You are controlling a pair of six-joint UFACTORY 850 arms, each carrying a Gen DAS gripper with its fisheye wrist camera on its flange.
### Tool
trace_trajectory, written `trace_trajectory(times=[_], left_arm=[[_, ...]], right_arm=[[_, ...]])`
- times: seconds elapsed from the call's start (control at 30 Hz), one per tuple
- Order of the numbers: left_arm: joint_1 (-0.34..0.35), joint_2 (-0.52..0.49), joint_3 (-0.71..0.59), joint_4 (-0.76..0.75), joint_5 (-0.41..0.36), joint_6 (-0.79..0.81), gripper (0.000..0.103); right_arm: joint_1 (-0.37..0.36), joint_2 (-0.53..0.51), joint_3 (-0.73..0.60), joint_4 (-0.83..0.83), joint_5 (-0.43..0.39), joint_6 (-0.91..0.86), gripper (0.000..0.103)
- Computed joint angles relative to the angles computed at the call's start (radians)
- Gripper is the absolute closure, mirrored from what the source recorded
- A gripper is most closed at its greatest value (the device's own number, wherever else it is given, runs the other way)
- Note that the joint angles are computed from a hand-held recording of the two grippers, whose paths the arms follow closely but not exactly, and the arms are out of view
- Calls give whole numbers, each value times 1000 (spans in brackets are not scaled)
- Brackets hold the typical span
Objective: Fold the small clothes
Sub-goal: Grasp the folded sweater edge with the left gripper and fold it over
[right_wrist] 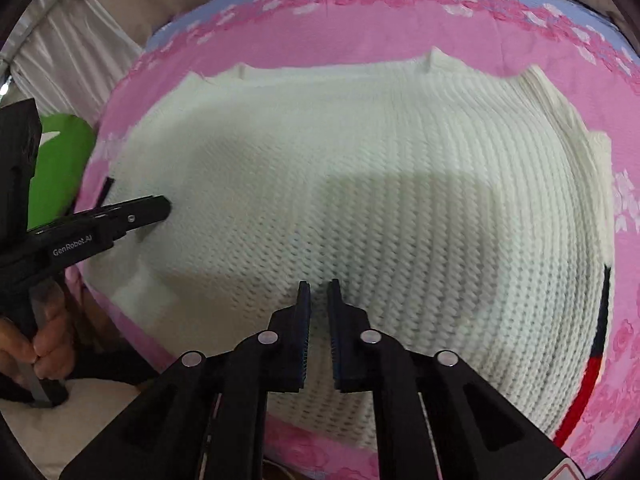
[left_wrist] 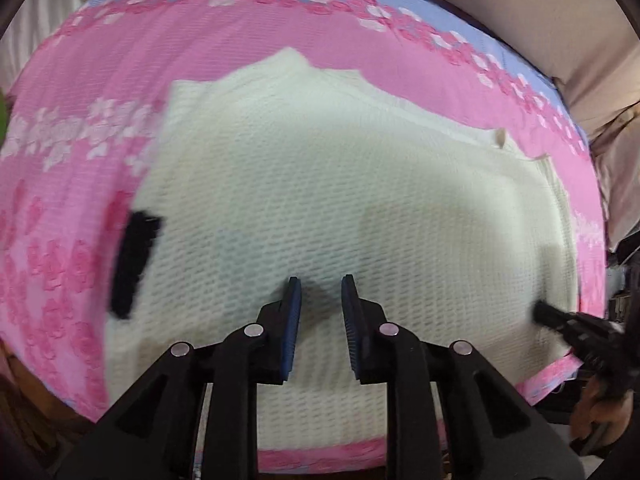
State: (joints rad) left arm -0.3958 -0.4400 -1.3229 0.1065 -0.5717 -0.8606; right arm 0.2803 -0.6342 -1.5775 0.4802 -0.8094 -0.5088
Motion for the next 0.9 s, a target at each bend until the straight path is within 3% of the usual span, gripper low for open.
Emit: trace_trajectory(times=[0.07, 0.13, 0.23, 0.27, 0.33, 0.43, 0.5, 0.57, 0.63, 0.7, 0.73, 0.77, 0.9], left_arm=[[6, 18, 37, 13, -1, -29, 82], [25, 53, 94, -47, 57, -8, 82], [30, 62, 84, -56, 37, -31, 83], [29, 69, 81, -43, 52, -52, 81], [27, 63, 43, 43, 68, -119, 64], [39, -3, -56, 206, 27, -209, 54], [64, -48, -102, 213, -6, -206, 55], [109, -86, -123, 123, 30, -158, 57], [129, -118, -150, 87, 13, -149, 82], [148, -100, -113, 44, 51, -136, 84], [157, -95, -104, 24, 59, -114, 85], [161, -96, -104, 7, 61, -94, 85], [167, -92, -98, -28, 75, -67, 85]], right_arm=[[-44, 25, 32, 7, 7, 26, 103], [-92, 51, 65, -23, 21, 74, 103], [-141, 57, 83, -93, 26, 165, 103], [-150, 66, 91, -73, 23, 168, 103], [-144, 85, 89, -65, 49, 174, 101], [-112, 80, 48, -100, 129, 185, 87], [-97, 35, -27, -173, 196, 274, 56], [-101, -42, -137, -253, 208, 367, 52], [-98, -140, -269, -286, 142, 423, 52], [-102, -220, -368, -249, 83, 390, 57], [-105, -230, -370, -209, 69, 355, 68], [-114, -249, -390, -133, 41, 297, 95], [-147, -211, -351, -61, 118, 293, 96]])
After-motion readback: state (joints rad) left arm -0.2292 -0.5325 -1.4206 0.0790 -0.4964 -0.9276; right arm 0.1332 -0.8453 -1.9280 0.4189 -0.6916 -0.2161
